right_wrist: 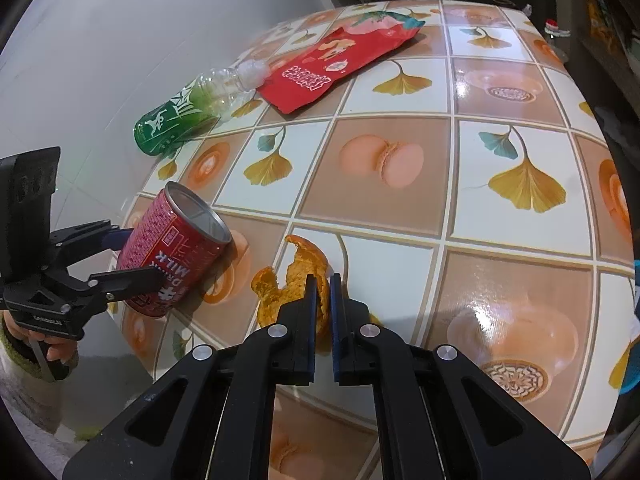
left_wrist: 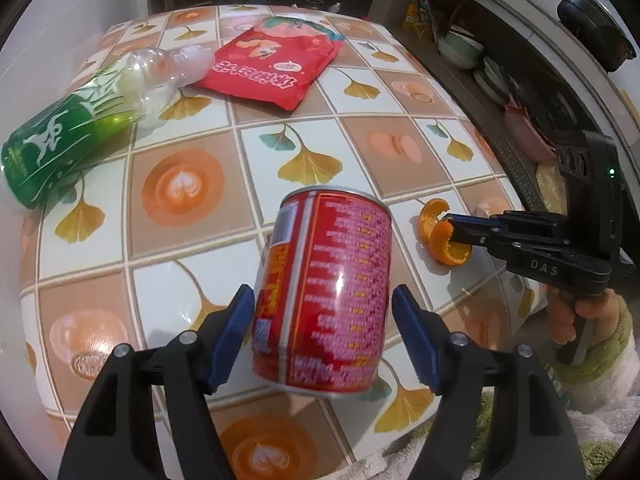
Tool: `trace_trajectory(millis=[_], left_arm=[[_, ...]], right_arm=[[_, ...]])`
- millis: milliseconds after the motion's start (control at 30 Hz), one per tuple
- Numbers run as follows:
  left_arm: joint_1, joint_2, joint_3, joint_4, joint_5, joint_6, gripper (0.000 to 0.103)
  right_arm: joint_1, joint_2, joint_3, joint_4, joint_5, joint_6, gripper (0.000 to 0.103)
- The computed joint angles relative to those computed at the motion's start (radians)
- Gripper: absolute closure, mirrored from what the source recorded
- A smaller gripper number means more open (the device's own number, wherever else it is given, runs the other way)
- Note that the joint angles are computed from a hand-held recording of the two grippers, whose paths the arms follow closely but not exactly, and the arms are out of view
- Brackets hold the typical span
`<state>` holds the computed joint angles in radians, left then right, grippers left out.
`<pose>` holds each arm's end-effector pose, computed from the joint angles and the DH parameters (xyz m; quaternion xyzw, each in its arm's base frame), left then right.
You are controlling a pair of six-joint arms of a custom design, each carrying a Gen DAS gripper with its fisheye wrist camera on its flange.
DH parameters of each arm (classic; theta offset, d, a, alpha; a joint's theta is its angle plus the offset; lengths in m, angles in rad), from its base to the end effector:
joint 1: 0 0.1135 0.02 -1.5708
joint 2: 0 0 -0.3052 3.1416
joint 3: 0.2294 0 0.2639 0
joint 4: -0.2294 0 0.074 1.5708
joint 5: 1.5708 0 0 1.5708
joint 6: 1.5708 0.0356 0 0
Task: Collect trash
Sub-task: 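Grasp the red can with the left gripper while the right gripper grasps the orange peel, then lift the red can and orange peel and carry them toward the wastebasket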
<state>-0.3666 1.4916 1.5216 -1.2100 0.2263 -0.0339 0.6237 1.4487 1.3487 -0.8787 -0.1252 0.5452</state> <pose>0.2700 -0.1122 0.3849 0.1830 0.9576 -0.1469 0.1670 0.2454 0.1821 0.3598 -0.0557 0.9532 0.2106 0.2098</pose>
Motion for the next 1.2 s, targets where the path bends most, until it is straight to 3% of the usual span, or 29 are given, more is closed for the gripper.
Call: trace_trajectory(millis=[567, 1200], left_arm=[[-0.028, 0.034, 0.009, 0.040, -0.050, 0.037, 0.038], [-0.029, -0.024, -0.003, 0.092, 0.010, 0.010, 0.038]], right_arm=[[-0.004, 0.003, -0.001, 0.007, -0.006, -0.002, 0.098], [0.009, -0.022, 0.007, 0.013, 0.024, -0.002, 0.098]])
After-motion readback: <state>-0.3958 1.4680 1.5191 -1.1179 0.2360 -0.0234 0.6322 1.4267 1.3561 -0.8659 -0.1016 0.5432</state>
